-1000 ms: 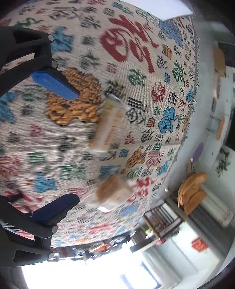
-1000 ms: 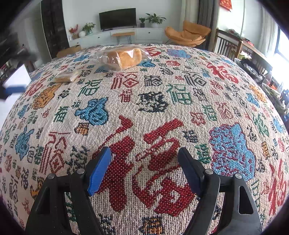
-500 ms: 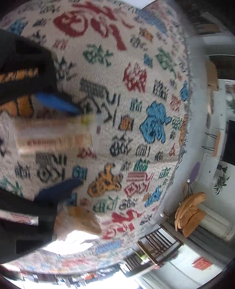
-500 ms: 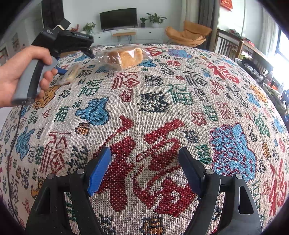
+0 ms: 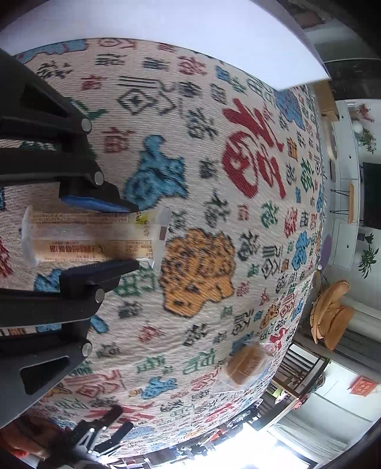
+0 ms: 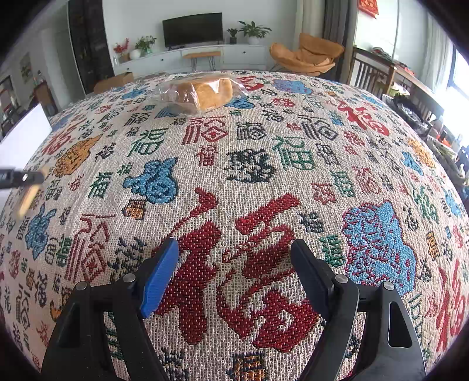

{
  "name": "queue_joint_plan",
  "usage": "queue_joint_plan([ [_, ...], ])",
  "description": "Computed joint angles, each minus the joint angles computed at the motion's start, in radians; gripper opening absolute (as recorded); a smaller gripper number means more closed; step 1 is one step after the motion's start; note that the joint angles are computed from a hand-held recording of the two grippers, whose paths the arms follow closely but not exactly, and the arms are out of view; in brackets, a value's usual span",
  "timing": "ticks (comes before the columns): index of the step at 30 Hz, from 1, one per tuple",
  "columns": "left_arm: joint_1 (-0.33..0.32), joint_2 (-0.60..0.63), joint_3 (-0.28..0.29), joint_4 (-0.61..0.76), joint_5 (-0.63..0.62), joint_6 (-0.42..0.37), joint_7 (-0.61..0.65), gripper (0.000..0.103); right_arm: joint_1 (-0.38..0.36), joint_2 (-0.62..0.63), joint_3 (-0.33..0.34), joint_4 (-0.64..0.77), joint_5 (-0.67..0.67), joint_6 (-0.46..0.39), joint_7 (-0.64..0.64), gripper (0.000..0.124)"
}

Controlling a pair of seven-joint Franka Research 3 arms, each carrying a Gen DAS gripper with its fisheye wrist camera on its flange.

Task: Organize snacks
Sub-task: 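Grasp the wrapped cake bar with the left tool, then grasp the clear-wrapped square bread bun with the right tool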

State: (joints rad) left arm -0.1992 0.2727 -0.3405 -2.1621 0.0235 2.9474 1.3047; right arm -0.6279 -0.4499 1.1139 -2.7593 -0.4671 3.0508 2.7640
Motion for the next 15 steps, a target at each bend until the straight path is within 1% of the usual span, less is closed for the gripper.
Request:
queue_joint_plan([
  [1, -0.024, 0.000, 0.022, -0.023, -0.010, 0.049, 0.001, 0.044, 0.019, 0.006, -0.020, -0.006, 0.023, 0.001, -0.032, 0.082],
  [2, -0.080, -0.002, 0.079, -0.049, 0.036, 0.120, -0.038, 0.054, 0.021, 0.008, -0.019, 0.000, 0.027, -0.011, -0.030, 0.082],
  [3, -0.166, 0.002, 0.166, -0.052, 0.086, 0.145, -0.083, 0.071, 0.007, 0.009, -0.007, 0.001, 0.027, -0.005, -0.032, 0.082],
  [4, -0.243, 0.010, 0.254, -0.058, 0.198, 0.186, -0.181, 0.079, 0.007, 0.002, -0.002, -0.002, 0.048, -0.002, -0.045, 0.082],
  [5, -0.315, 0.017, 0.341, -0.056, 0.373, 0.211, -0.319, 0.082, 0.009, 0.011, -0.012, 0.000, 0.010, 0.000, -0.011, 0.082],
  [6, -0.387, 0.027, 0.428, -0.035, 0.548, 0.207, -0.473, 0.084, 0.033, 0.026, -0.051, 0.001, -0.037, -0.004, 0.014, 0.082],
  [7, -0.475, 0.034, 0.516, -0.005, 0.716, 0.161, -0.607, 0.087, 0.083, 0.053, -0.120, -0.001, -0.060, -0.001, 0.012, 0.082],
  [8, -0.562, 0.038, 0.601, 0.012, 0.814, 0.133, -0.696, 0.087, 0.141, 0.081, -0.201, -0.007, -0.035, 0.024, -0.019, 0.082],
  [9, -0.624, 0.043, 0.663, 0.017, 0.842, 0.124, -0.734, 0.091, 0.203, 0.110, -0.288, -0.010, 0.038, 0.063, -0.094, 0.082],
  [10, -0.651, 0.047, 0.691, 0.013, 0.800, 0.129, -0.709, 0.095, 0.270, 0.139, -0.376, 0.005, 0.098, 0.077, -0.159, 0.082],
  [11, -0.647, 0.051, 0.686, 0.001, 0.687, 0.146, -0.621, 0.097, 0.333, 0.174, -0.463, 0.036, 0.123, 0.077, -0.189, 0.082],
  [12, -0.609, 0.052, 0.646, -0.009, 0.575, 0.160, -0.533, 0.100, 0.392, 0.223, -0.550, 0.088, 0.154, 0.074, -0.211, 0.082],
  [13, -0.598, 0.052, 0.635, -0.011, 0.533, 0.161, -0.499, 0.101, 0.447, 0.288, -0.636, 0.163, 0.152, 0.059, -0.189, 0.082],
  [14, -0.597, 0.051, 0.635, -0.009, 0.551, 0.155, -0.513, 0.102, 0.503, 0.351, -0.706, 0.245, 0.164, 0.005, -0.180, 0.082],
  [15, -0.605, 0.054, 0.643, -0.002, 0.576, 0.145, -0.532, 0.102, 0.533, 0.428, -0.744, 0.333, 0.246, -0.027, -0.237, 0.082],
])
